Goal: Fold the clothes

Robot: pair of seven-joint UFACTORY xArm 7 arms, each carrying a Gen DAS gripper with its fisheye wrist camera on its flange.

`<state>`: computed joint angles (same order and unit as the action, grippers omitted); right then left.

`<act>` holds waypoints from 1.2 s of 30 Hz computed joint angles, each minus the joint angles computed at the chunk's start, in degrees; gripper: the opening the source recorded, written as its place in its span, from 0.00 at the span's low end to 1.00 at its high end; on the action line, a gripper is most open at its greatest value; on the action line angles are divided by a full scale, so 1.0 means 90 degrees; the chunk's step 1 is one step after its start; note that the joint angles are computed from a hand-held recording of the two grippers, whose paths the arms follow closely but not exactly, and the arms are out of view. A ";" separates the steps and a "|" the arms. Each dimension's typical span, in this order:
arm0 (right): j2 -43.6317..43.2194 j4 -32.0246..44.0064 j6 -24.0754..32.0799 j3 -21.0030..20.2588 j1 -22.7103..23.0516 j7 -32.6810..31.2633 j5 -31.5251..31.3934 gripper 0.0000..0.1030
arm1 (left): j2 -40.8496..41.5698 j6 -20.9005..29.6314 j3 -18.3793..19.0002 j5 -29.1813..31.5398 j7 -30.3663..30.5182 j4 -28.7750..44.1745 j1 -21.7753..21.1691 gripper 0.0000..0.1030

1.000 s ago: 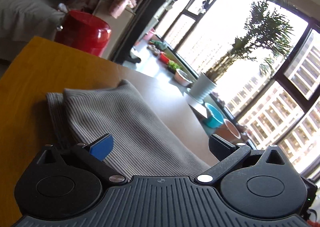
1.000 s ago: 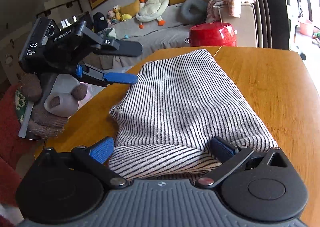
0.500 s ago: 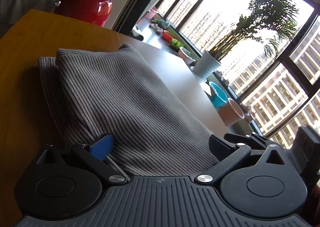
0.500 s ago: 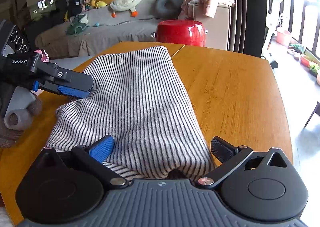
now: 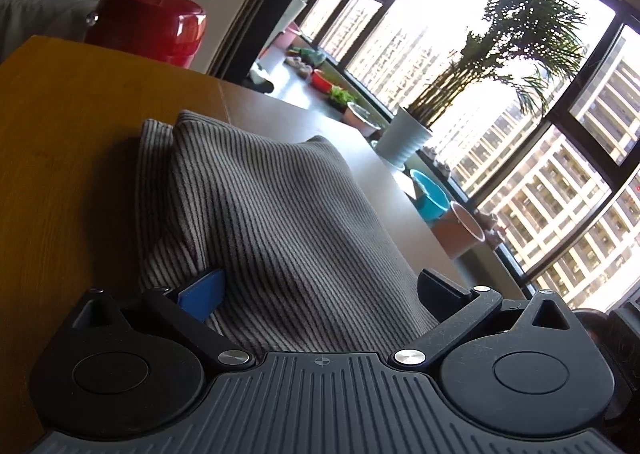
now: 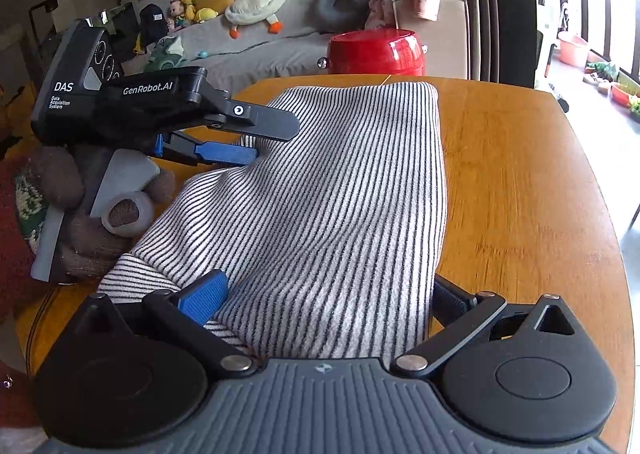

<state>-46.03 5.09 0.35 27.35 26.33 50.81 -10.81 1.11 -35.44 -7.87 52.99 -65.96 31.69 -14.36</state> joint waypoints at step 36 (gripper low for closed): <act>-0.1232 0.0078 0.0749 0.0061 -0.0015 -0.0202 -0.0205 1.00 | -0.1423 0.0050 0.0800 -0.1397 0.1208 -0.1832 -0.1016 1.00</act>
<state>-57.12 5.79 7.09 27.90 26.19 48.99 -12.66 -11.69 -34.99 -0.67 40.42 -55.10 15.20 -23.50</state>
